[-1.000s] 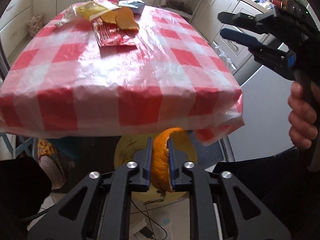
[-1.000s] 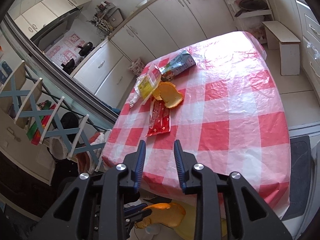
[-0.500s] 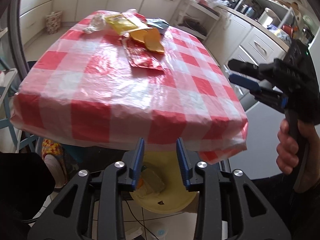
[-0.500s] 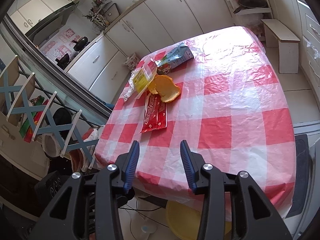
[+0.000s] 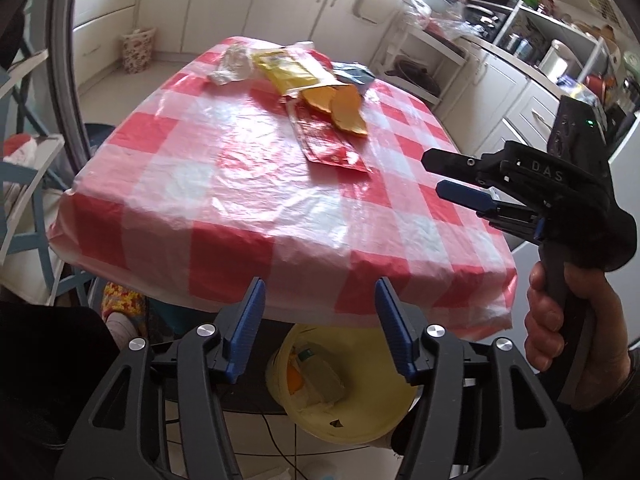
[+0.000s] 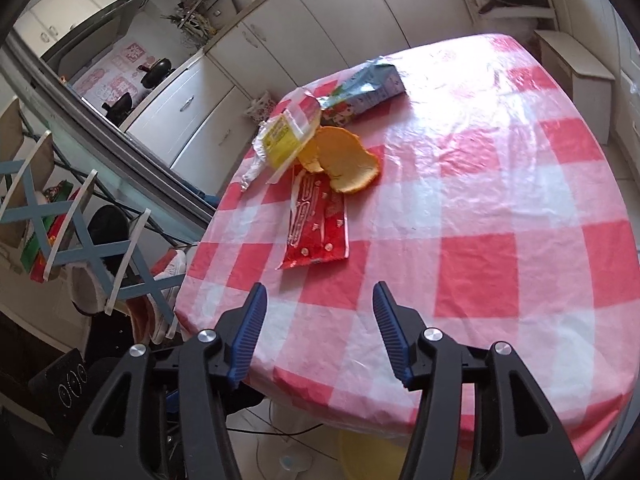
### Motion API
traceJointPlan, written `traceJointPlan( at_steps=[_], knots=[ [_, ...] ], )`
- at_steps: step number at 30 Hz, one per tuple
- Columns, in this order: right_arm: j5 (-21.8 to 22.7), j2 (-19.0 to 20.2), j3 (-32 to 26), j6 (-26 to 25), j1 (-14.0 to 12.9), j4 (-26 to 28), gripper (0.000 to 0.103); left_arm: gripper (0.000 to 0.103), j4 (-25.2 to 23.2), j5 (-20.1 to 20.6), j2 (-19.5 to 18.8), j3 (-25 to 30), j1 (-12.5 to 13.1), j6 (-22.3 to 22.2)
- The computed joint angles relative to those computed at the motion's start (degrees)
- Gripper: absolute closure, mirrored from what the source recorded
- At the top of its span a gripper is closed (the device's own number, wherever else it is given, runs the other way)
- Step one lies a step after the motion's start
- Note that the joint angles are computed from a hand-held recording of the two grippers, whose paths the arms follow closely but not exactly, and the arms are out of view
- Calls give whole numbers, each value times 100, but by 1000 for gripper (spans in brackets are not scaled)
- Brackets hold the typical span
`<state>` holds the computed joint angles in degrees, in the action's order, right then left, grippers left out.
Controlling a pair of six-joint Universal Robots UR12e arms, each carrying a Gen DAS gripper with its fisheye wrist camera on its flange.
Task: Collect trash
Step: 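Release the orange peel into the yellow bucket with the left tool, then reach the right tool toward the red wrapper on the table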
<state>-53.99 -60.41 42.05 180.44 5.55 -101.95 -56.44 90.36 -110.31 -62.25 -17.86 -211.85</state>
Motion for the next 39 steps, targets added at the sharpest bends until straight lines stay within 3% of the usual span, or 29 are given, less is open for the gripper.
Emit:
traceJointPlan(
  at_steps=[10,13,22,25,26,28,30,31,34,39],
  knots=[
    [-90,378,-617,-95,230,285,47,44,-68,0,25,-51,91,-242],
    [-181,555,-920,-230,320,504,41,43,-63,-30,27,-56,121,-308],
    [-1215,1172,-1925,-671,605,1079,35,42,-43,-93,-14,-2,225,-434],
    [-1582,1181,-1866,-991,668,855,35,42,-18,-96,-34,31,272,-468],
    [-1670,1183,-1864,-1103,687,829,37,42,-13,-94,-47,52,290,-499],
    [-1860,1157,-1810,-1379,727,742,54,42,-15,-82,-64,83,323,-540],
    [-1618,1206,-1930,-1475,685,959,90,42,10,-69,-67,93,365,-642],
    [-1518,1230,-1982,-1481,665,1068,97,42,23,-67,-61,80,388,-692],
    [-1030,1243,-2059,-1612,580,1445,101,42,32,-60,-47,57,447,-915],
    [-181,1066,-1878,-2337,527,2122,101,39,87,-279,-18,-44,547,-1200]
  ],
)
